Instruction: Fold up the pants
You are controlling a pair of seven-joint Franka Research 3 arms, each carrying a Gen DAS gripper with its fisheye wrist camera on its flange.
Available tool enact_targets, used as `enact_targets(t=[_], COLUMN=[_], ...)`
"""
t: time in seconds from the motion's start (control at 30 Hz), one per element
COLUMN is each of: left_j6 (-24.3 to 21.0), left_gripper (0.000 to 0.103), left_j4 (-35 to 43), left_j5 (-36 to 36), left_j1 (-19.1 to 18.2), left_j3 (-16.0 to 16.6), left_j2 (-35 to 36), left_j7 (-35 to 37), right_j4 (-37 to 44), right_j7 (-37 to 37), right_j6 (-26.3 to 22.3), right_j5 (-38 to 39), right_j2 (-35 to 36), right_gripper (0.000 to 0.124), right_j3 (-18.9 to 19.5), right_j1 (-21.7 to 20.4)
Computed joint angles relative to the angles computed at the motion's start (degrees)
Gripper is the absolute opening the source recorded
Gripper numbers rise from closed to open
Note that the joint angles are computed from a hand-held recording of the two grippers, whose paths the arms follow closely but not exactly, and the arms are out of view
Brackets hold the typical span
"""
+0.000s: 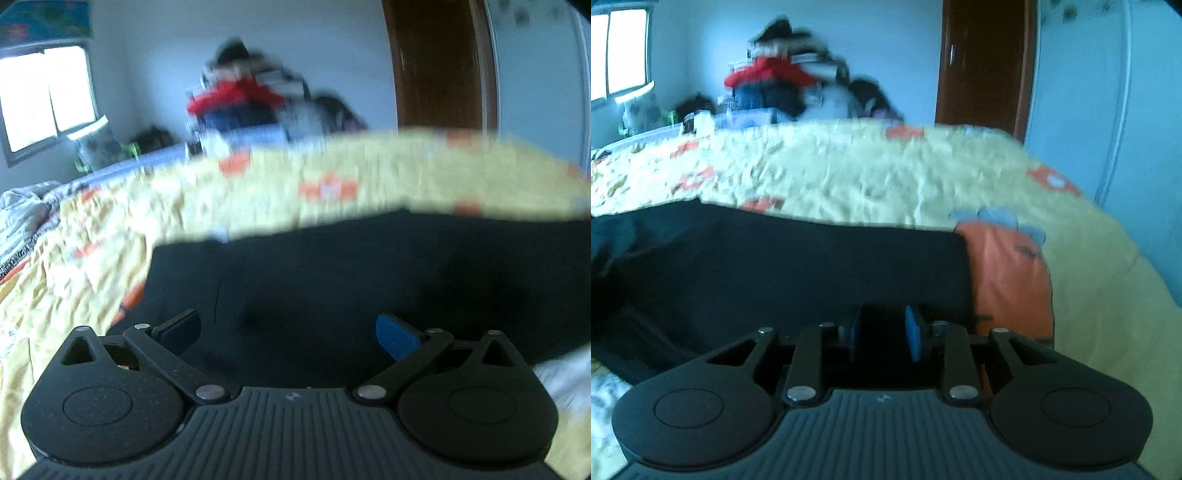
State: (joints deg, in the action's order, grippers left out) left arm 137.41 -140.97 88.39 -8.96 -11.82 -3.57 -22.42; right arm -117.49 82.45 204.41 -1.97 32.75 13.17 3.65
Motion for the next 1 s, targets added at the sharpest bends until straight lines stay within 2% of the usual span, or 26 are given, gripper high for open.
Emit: enact_targets(t=[0.03,0.07,0.1,0.13,0.2,0.23,0.3,0.33,0.37,0.4,0.43,0.5,0.57,0.6,0.67,0.7,0.77,0.8,0.87,1.0], left_j6=[-0.2,-0.5,-0.4,-0.5,-2.4,-3.5,-4.5,-4.9,-5.1,-5.4,-6.1,-8.1,-7.9,-5.5,3.3,4.9,0.1,-3.6,-7.6,-8.1], left_gripper=[0.102,0.102,0.102,0.102,0.103,0.103,0.103,0.103,0.103,0.103,0.103,0.103,0.103,0.103,0.103,0.103,0.103,0.102,0.103,0.103], left_j4=[-0.3,-1.0,-1.5,-2.2,-3.1,-3.5,-4.2,-4.9,-5.5,-6.3,-7.0,-8.8,-10.4,-11.6,-13.9,-14.4,-14.6,-14.6,-14.6,-15.8], left_j5=[-0.4,-0.1,0.4,0.8,0.6,0.3,-1.1,-1.5,-1.6,-2.2,-2.9,-4.2,-5.6,-4.9,-0.3,0.3,-3.1,-4.4,-5.8,-8.7], left_j1=[0.1,0.1,0.2,0.3,0.4,0.6,1.1,1.5,2.0,2.6,3.1,4.4,6.0,7.1,10.0,10.6,11.5,11.4,11.2,12.3], left_j3=[0.1,0.1,0.1,0.2,-0.1,-0.1,0.1,0.3,0.6,0.9,1.0,1.4,2.3,3.3,5.9,6.7,3.9,2.4,1.5,3.2], left_j2=[0.0,-0.4,-0.9,-1.6,-2.6,-3.1,-3.9,-4.6,-5.2,-6.0,-6.7,-8.5,-10.2,-11.4,-13.7,-14.1,-14.2,-14.3,-14.3,-15.1], left_j7=[-0.3,-1.5,-2.5,-3.2,-3.8,-4.0,-3.4,-3.7,-4.0,-3.8,-3.6,-4.3,-4.9,-5.8,-9.1,-10.1,-8.8,-7.5,-4.9,-2.3], right_j4=[-0.1,-0.2,-0.7,-1.4,-2.3,-2.3,-1.3,-0.8,-0.6,-0.4,-0.9,-1.1,-1.8,-2.0,-2.0,-1.7,-1.2,-1.0,-0.2,1.3], right_j7=[-2.1,-4.8,-5.4,-3.4,-0.3,0.9,1.2,0.5,-1.1,-3.2,-4.2,-4.1,-5.5,-6.2,-5.5,-4.8,-4.4,-5.1,-7.4,-17.2], right_j6=[-1.0,-1.0,0.0,1.0,1.0,0.5,-1.0,-2.1,-3.3,-3.0,-0.5,-2.0,-0.7,0.5,2.3,2.9,3.6,3.9,3.3,5.2], right_j5=[5.0,8.4,7.7,3.1,-8.3,-13.2,-19.7,-20.5,-19.3,-16.7,-14.5,-11.8,-9.3,-10.3,-16.1,-19.1,-24.8,-26.7,-28.6,-24.4], right_j2=[-1.1,-1.7,-2.2,-2.5,-2.6,-2.1,-0.7,-0.3,-0.3,-0.1,0.2,-1.0,-2.2,-2.5,-2.0,-1.6,-1.2,-1.1,-1.0,0.2], right_gripper=[0.034,0.035,0.035,0.035,0.036,0.040,0.047,0.050,0.050,0.051,0.055,0.057,0.057,0.057,0.057,0.057,0.056,0.056,0.056,0.053], right_j3=[-3.1,-4.3,-3.8,-1.9,6.5,9.5,12.5,12.2,10.3,7.2,5.9,5.5,4.0,4.7,8.6,10.3,12.3,12.3,11.4,5.8], right_j1=[4.3,6.6,6.9,5.1,-2.5,-4.9,-6.3,-5.3,-2.5,1.2,2.9,3.9,6.1,5.8,2.7,1.6,0.9,2.1,5.2,15.4])
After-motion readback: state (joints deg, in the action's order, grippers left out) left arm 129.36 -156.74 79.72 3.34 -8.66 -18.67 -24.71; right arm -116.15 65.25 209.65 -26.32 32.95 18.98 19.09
